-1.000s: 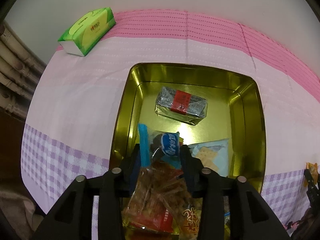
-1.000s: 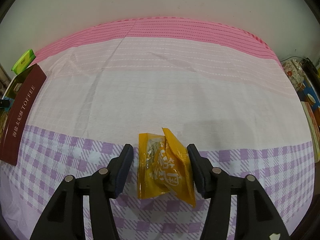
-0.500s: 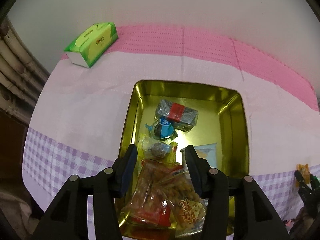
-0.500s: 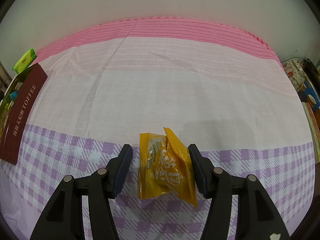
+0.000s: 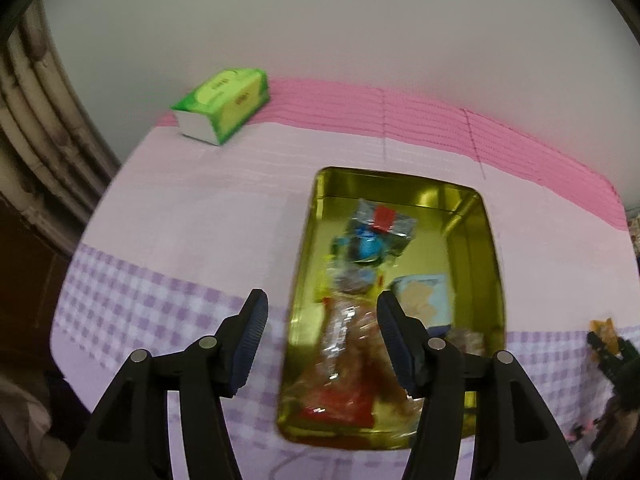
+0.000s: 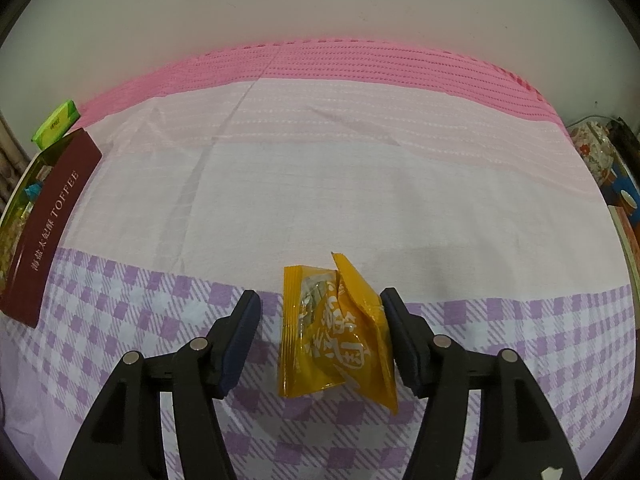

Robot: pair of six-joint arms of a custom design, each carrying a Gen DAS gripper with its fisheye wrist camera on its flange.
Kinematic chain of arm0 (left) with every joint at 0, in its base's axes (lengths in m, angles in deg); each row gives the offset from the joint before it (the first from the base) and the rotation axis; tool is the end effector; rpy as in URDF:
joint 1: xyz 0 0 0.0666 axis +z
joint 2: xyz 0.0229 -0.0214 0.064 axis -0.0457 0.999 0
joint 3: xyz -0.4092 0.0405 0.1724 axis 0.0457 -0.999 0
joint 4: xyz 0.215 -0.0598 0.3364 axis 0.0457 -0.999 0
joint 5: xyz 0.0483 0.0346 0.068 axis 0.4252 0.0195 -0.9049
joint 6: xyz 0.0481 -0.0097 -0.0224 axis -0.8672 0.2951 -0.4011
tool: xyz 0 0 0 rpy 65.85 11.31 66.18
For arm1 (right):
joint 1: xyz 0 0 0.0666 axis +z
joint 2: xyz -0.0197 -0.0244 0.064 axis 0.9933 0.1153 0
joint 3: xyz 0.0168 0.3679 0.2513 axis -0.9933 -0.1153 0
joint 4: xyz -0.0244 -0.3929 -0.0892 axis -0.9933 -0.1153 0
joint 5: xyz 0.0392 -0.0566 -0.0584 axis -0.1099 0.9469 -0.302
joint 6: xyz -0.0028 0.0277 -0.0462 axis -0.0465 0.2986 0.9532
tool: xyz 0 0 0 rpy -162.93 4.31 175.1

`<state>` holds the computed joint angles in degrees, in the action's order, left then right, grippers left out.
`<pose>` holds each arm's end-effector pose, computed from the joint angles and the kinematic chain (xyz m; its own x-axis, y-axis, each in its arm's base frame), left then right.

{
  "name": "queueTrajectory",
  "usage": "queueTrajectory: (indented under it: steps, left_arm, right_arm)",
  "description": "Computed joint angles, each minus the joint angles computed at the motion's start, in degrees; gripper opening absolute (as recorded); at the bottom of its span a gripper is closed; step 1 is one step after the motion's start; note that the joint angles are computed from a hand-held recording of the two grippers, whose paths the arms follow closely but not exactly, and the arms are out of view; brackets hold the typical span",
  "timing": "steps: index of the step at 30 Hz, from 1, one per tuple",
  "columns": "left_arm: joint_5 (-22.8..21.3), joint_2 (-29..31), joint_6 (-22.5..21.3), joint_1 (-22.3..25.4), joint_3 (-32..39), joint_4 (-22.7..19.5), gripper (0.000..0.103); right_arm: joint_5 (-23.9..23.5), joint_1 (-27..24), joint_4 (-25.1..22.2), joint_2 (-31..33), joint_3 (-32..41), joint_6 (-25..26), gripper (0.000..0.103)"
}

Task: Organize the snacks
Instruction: 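Carry the yellow packet into the tin and open the right gripper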

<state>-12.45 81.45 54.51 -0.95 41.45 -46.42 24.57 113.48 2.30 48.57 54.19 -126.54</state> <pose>0.5629 0.0116 0.5841 -0.8420 0.2188 -0.4932 0.2442 0.9696 0.0132 0.3620 0.1927 0.4223 -0.7458 0.3630 -0.5586 0.3850 0.9191 0.0832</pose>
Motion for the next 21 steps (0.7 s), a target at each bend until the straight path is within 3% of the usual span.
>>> queueTrajectory:
  steps: [6, 11, 14, 18, 21]
  left_arm:
    - [-1.7, -3.8, 0.4, 2.4, -6.0, 5.8, 0.061]
    - [-2.4, -5.3, 0.3, 4.3, -9.6, 7.8, 0.061]
    - [-5.0, -6.1, -0.3, 4.7, -11.8, 10.3, 0.064]
    - [-6.0, -6.3, -0.3, 5.2, -12.6, 11.4, 0.066]
    - [-4.4, -6.0, 0.2, 5.8, -12.2, 10.9, 0.068]
  right_arm:
    - [-0.4, -0.4, 0.0, -0.5, -0.4, -0.2, 0.056]
    - [-0.5, -0.6, -2.2, 0.1, 0.6, -1.2, 0.047]
    - [-0.6, -0.7, -3.4, 0.5, 1.3, -1.4, 0.046]
    - [-0.7, -0.6, -5.5, 1.5, 2.7, -2.5, 0.041]
    - [-1.0, -0.4, -7.8, 2.7, 4.6, -3.1, 0.037]
